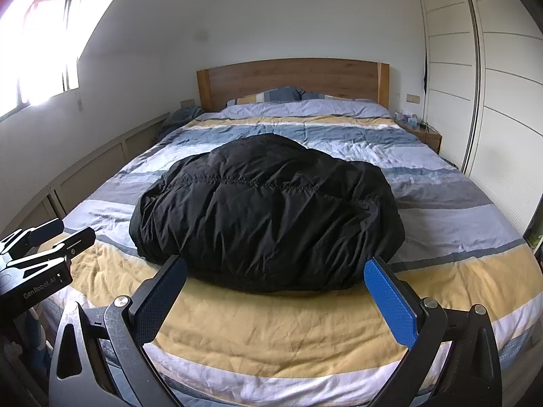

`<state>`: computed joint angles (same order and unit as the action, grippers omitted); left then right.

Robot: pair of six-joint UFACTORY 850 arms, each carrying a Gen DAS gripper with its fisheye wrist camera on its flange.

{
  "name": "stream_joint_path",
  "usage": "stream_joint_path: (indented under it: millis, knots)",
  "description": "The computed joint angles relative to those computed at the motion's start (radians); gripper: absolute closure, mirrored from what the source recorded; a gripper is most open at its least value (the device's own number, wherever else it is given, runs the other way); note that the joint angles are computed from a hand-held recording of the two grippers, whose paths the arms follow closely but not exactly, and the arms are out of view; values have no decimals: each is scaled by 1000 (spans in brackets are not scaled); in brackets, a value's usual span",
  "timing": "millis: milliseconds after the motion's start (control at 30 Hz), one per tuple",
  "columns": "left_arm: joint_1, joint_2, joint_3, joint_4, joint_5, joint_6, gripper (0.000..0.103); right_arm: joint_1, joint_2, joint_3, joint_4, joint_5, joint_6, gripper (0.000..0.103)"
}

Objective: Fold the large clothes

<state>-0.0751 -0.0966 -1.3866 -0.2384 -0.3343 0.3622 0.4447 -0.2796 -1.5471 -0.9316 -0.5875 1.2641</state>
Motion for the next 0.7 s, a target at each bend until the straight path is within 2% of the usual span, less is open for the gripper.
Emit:
stream_joint_path:
  millis: [700]
  knots:
    - [-10,-25,-7,77,-10,-65,32,-32,-9,19,49,26,-22,0]
